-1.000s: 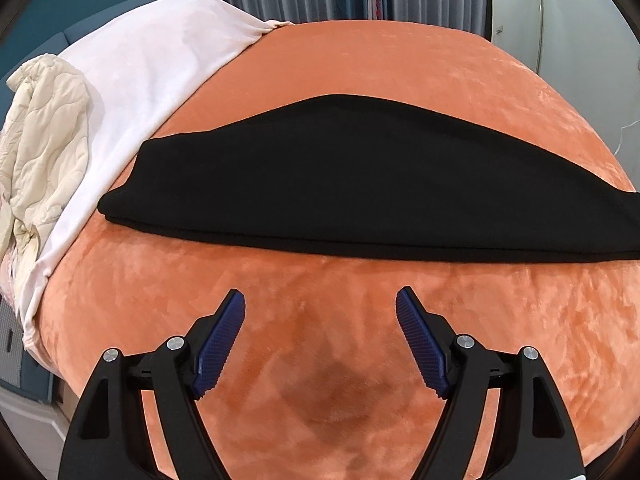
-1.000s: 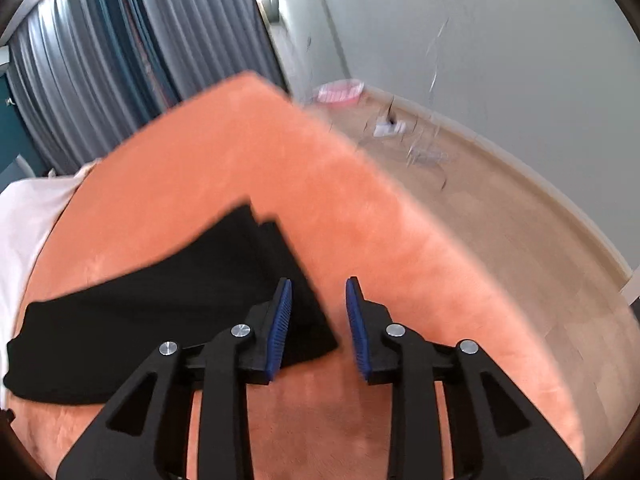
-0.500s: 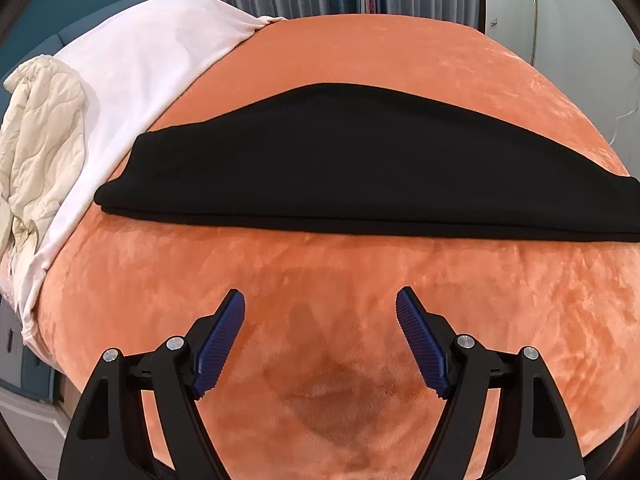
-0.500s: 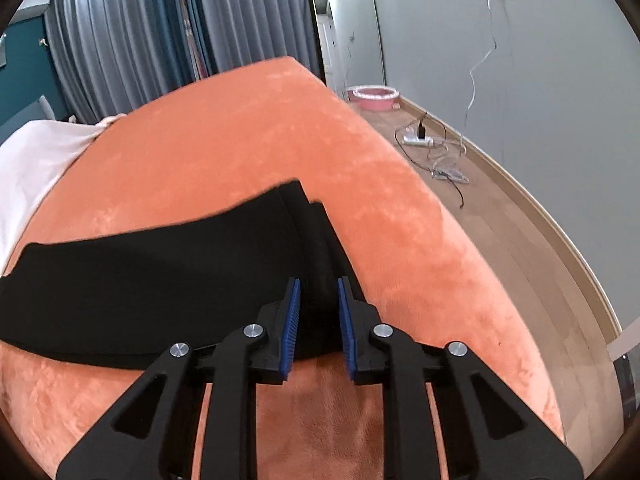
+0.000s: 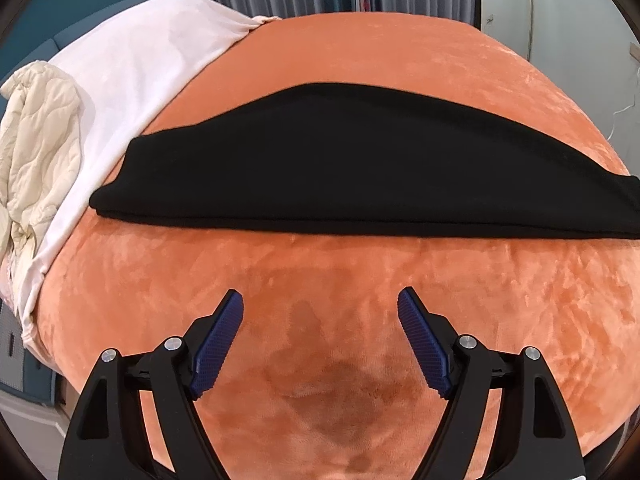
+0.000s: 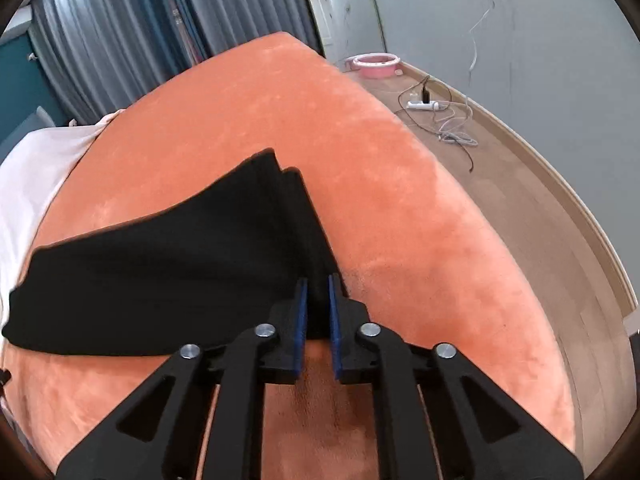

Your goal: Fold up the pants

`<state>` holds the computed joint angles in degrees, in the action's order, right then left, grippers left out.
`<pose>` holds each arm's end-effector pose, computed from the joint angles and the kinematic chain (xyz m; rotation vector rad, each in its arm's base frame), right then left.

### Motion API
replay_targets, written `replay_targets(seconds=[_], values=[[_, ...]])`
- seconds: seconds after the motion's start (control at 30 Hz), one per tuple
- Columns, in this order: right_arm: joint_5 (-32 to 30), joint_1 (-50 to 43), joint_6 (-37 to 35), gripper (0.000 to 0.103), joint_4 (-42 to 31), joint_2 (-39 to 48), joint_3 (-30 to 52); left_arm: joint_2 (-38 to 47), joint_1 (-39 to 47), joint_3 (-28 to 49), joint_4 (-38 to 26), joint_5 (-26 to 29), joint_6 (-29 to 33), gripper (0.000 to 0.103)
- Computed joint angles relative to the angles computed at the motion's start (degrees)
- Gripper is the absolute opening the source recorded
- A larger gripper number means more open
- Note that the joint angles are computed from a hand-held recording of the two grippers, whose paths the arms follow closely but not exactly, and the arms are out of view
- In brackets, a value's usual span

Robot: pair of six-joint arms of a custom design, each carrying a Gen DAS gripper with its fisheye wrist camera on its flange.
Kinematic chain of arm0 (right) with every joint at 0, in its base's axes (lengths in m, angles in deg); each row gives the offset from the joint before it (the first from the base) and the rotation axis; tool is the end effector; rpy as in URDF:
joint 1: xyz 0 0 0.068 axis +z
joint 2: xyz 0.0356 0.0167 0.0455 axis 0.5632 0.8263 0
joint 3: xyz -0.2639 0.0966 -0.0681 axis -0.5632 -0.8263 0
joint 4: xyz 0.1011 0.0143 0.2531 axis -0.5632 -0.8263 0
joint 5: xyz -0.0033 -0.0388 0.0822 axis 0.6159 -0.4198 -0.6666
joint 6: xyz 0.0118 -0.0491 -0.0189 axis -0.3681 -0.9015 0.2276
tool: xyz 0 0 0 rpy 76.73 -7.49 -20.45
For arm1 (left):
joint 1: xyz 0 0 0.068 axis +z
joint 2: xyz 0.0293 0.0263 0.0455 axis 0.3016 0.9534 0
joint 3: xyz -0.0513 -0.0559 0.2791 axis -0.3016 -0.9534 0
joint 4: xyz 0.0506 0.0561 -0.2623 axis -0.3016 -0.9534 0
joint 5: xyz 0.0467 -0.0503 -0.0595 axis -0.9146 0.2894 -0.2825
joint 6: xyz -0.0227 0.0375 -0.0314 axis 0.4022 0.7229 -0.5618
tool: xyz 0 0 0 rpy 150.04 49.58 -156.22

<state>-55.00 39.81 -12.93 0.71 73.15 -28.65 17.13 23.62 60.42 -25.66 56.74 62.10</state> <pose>0.1736 0.0061 0.1428 0.7986 2.3028 -0.0397 0.3338 0.0339 0.1294 0.2185 2.5389 0.0867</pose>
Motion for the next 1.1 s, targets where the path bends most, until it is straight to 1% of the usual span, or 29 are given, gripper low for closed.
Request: replay_targets(seconds=[0.03,0.07,0.1,0.13,0.17,0.2,0.23,0.3,0.33,0.37,0.4,0.47,0.53,0.6,0.63,0.7,0.73,0.8,0.93,0.97,1.0,1.1], values=[[1.11,1.21,0.94,0.027,-2.64,-3.70,0.27,0.08,0.00,0.00,-0.22,0.13,-0.14,0.077],[2.82,2.44,2.59,0.042,-4.67,-6.45,0.36,-0.02,0.02,-0.12,-0.43,0.42,-0.30,0.077],[5.53,4.09,4.59,0.051,-6.61,-8.76,0.38,-0.29,-0.03,-0.40,-0.50,0.61,-0.35,0.077],[8.12,5.67,6.26,0.054,-8.72,-10.65,0.43,-0.60,0.07,-0.88,-0.28,0.80,-0.06,0.077],[8.38,5.83,7.02,0.055,-9.85,-10.82,0.58,-0.64,0.09,-1.14,-0.09,0.81,0.09,0.077],[6.83,4.65,7.15,0.055,-9.61,-10.00,0.50,-0.61,0.23,-1.30,-0.02,0.92,0.32,0.077],[2.31,1.76,6.70,0.055,-7.22,-7.98,-0.23,-0.64,0.41,-1.50,-0.07,1.19,0.53,0.077],[-1.46,-0.42,6.43,0.053,-3.13,-4.24,-0.98,-0.97,0.93,-1.97,-0.24,2.07,0.77,0.077],[0.13,1.03,7.89,0.050,-1.97,-2.84,-1.22,-1.22,1.12,-2.14,-0.35,2.37,0.85,0.077],[0.55,1.75,8.11,0.030,-1.81,-2.18,-0.78,-1.51,1.44,-2.29,-0.53,2.83,1.02,0.077],[-2.06,0.94,8.01,0.024,-0.49,-1.58,-0.45,-1.89,2.06,-2.52,-0.65,3.64,1.40,0.077],[-1.36,2.42,11.35,0.019,-1.67,-0.08,1.22,-2.25,3.32,-2.71,-0.64,4.99,2.20,0.077],[2.19,6.18,14.54,0.018,-4.73,0.82,4.36,-2.22,5.04,-2.59,-0.42,6.18,3.27,0.077],[5.52,11.23,17.67,0.017,-6.27,1.01,7.63,-2.21,7.18,-2.23,-0.65,8.00,4.27,0.077],[8.52,15.54,19.37,0.017,-8.49,1.73,11.11,-2.05,8.64,-1.70,-1.15,9.45,4.93,0.077],[11.79,20.98,19.90,0.017,-10.00,5.32,17.53,-1.50,11.06,-0.40,-2.18,11.74,5.87,0.077],[13.13,24.07,19.45,0.017,-10.21,8.79,22.48,-0.95,12.79,0.66,-2.87,13.49,6.49,0.077],[13.89,27.71,17.55,0.017,-10.10,15.30,30.80,-0.31,14.78,2.07,-3.74,15.26,7.06,0.077],[13.18,33.36,12.83,0.017,-10.79,32.79,51.01,1.98,19.84,6.37,-6.24,18.98,9.84,0.077],[12.69,34.03,12.19,0.017,-11.32,35.87,54.69,2.59,20.96,7.31,-6.48,19.45,10.83,0.078],[11.81,34.89,11.27,0.017,-12.16,41.30,60.81,3.18,21.98,8.12,-6.52,19.69,11.70,0.079],[9.73,36.11,9.22,0.017,-15.91,53.23,75.03,5.40,25.10,10.87,-5.67,19.65,14.28,0.080]])
